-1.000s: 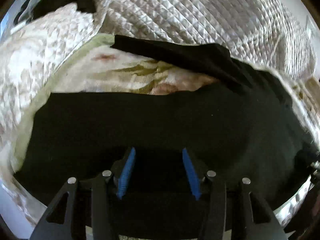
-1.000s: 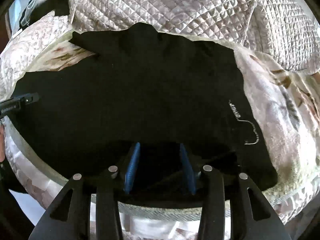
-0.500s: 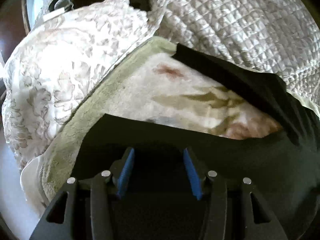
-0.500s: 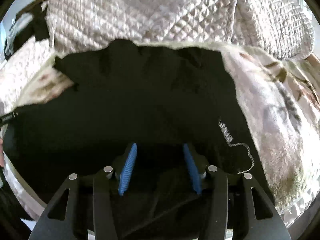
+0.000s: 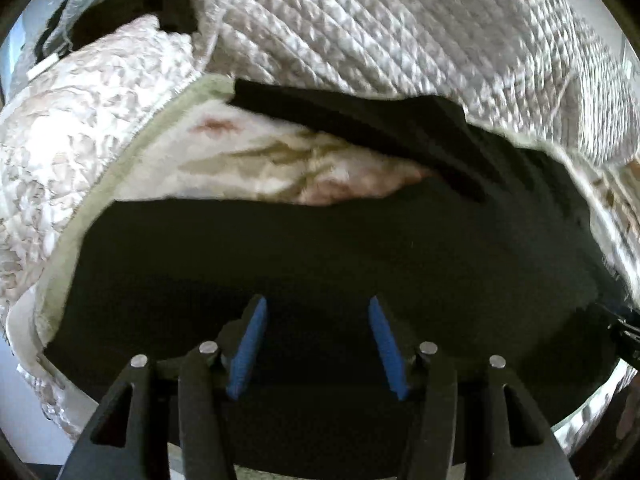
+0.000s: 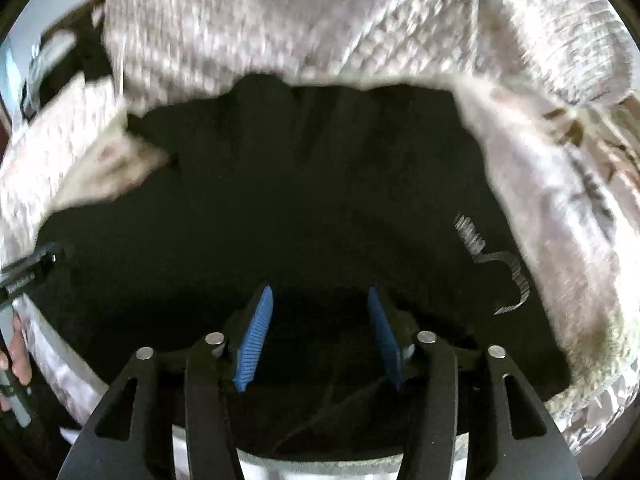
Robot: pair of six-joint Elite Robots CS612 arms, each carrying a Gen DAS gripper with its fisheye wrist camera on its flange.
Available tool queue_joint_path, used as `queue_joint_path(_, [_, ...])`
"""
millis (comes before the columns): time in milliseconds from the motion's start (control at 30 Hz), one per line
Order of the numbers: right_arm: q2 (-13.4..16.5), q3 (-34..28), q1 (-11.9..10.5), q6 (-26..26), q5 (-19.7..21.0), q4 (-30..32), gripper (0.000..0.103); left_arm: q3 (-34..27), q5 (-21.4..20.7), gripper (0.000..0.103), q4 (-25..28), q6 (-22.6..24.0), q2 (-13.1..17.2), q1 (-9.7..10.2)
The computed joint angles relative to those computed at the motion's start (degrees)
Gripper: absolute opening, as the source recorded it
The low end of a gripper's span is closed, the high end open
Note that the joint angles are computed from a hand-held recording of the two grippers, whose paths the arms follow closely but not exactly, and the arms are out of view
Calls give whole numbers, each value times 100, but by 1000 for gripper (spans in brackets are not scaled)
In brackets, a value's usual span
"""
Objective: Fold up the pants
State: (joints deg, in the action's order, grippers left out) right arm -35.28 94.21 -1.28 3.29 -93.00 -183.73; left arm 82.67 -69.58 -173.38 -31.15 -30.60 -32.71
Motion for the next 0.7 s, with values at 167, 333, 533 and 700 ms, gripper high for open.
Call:
queue_joint_path(167, [-68, 82, -8, -10, 255, -169, 52, -17, -14, 56, 45, -4, -4, -4])
queue_joint_path(333, [-83, 125, 30, -134, 354, -367, 52, 27, -30, 56, -90, 62, -57, -46])
queue_joint_path(533, [-27, -65, 32, -196, 305, 282, 52, -61, -182, 56, -109, 202, -37, -59])
queue_joint_path(700, [-45, -126, 12, -266, 444, 222, 52, -215, -273, 56, -17, 341, 3, -38])
